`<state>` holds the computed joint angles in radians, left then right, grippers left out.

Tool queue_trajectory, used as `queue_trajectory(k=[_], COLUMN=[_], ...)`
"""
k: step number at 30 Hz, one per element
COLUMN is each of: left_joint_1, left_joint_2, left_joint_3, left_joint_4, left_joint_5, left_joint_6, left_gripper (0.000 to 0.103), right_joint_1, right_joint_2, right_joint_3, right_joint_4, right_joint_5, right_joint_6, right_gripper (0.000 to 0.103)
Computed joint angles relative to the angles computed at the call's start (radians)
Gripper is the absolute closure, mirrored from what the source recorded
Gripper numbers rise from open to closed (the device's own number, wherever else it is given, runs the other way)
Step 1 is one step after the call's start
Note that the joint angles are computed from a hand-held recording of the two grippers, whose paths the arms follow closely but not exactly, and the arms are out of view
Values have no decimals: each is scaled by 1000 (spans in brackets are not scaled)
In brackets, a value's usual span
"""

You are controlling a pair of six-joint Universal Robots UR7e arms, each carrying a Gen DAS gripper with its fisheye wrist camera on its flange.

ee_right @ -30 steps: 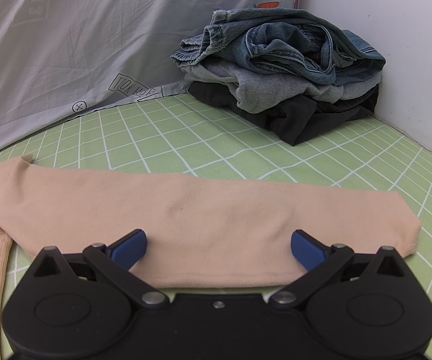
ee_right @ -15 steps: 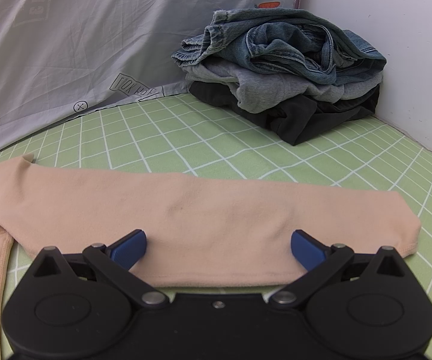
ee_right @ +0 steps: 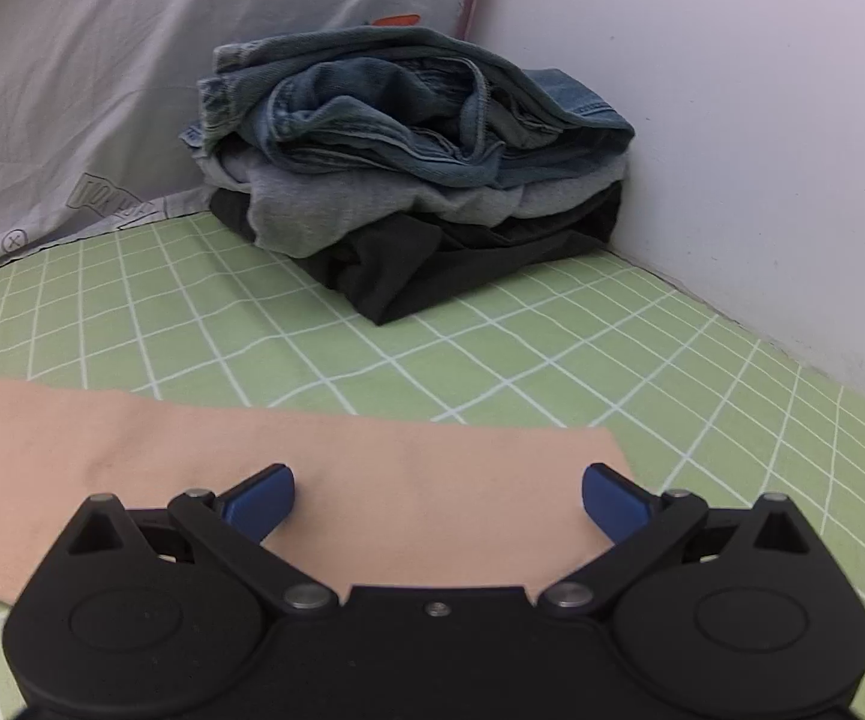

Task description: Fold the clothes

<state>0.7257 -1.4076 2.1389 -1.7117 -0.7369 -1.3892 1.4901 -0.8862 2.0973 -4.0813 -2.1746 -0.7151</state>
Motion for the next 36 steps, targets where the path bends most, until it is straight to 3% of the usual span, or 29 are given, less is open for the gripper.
queue_trajectory(k=[6, 11, 13, 15, 16, 17, 19, 23, 26, 31, 36], left_joint_1=[12, 8, 6, 2, 4, 5, 5, 1, -1, -10, 5], left_joint_2=[27, -3, -13, -25, -27, -28, -31, -30, -32, -46, -25], left_joint_3=[6, 35, 44, 52, 53, 54, 56, 60, 65, 88, 87], left_joint_4=[-29, -40, -35, -27, -28, -29, -27, -23, -24, -43, -83], left_joint_5=[18, 8, 6, -1, -3, -3, -3, 3, 8, 18, 33], left_joint_6=[-2, -44, -61, -77, -80, -80, -80, -90, -90, -80, -46], left_gripper=[17, 9, 6, 3, 3, 2, 1, 1, 0, 0, 0], right_joint_1=[-34, -16, -9, -3, 1, 5, -2, -48, -51, -6, 65], right_joint_2=[-58, -46, -54, -69, -78, -91, -131, -196, -159, -79, -21], right_joint_3=[7, -3, 8, 24, 32, 42, 69, 111, 103, 45, -16], right_joint_4=[109, 124, 137, 158, 177, 204, 291, 471, 530, 650, 785], right_joint_5=[10, -24, -9, 17, 30, 47, 120, 390, 545, 708, 857], right_joint_6=[179, 200, 197, 200, 217, 250, 388, 735, 861, 928, 879], right_gripper=[0, 1, 11, 47, 57, 76, 81, 85, 85, 86, 86])
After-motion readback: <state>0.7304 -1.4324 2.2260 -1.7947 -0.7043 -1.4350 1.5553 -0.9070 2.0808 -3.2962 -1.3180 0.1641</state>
